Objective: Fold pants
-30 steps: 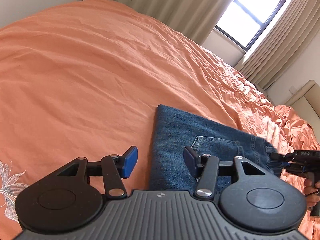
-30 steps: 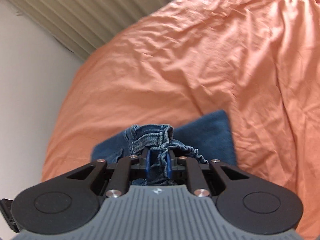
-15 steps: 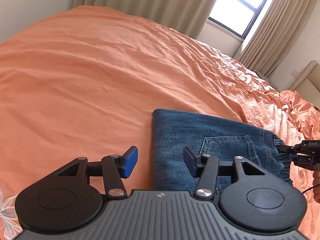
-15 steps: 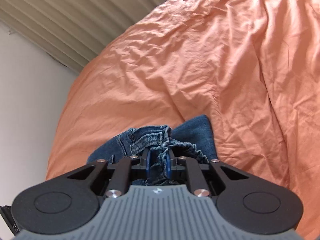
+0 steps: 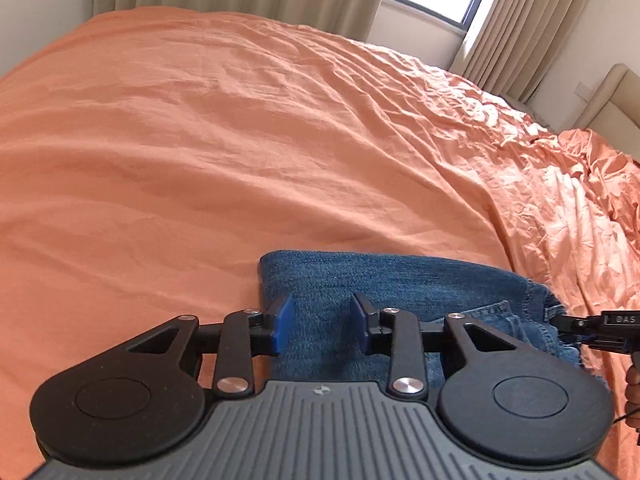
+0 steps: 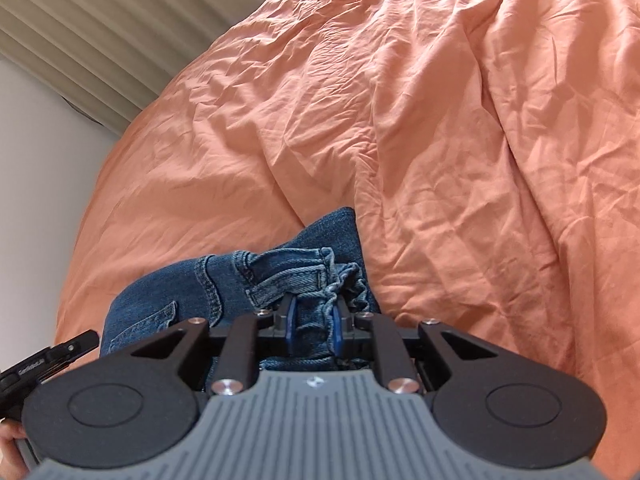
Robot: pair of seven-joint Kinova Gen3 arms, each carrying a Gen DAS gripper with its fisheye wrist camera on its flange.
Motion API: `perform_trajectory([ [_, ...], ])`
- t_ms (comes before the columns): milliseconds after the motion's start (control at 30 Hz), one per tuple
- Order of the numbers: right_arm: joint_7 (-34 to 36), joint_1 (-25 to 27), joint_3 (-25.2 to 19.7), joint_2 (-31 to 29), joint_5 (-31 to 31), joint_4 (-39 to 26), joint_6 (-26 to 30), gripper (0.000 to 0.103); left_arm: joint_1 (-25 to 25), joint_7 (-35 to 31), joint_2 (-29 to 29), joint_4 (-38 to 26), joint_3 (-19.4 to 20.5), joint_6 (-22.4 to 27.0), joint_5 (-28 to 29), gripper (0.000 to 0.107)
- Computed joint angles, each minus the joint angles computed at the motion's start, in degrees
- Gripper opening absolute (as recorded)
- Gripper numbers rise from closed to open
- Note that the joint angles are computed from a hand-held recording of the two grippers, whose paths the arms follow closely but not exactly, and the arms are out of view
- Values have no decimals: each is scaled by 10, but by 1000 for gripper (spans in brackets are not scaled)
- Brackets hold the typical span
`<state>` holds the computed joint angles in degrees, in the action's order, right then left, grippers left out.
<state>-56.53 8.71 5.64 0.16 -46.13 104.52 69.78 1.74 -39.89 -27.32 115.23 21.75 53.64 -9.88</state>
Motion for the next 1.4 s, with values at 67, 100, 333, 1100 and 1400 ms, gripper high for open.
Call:
perform_trajectory([
  [67, 9, 0, 0, -3, 0, 6, -7, 11, -13, 2, 30, 0, 8, -5, -15, 36],
  [100, 11, -1, -1, -6, 1, 10, -12, 11, -14, 3, 42, 0, 9, -8, -23, 34],
  [333, -8, -6, 3, -16, 1, 16, -14, 15, 13, 28, 100, -18, 24, 32, -94, 34],
  [1100, 125, -60, 144, -280, 39, 184, -35, 21, -57, 69, -114, -196, 267, 369, 48, 65],
  [1400, 155, -101, 194, -274, 23, 201, -42, 21, -194, 46, -133, -178, 357, 388, 132, 66],
])
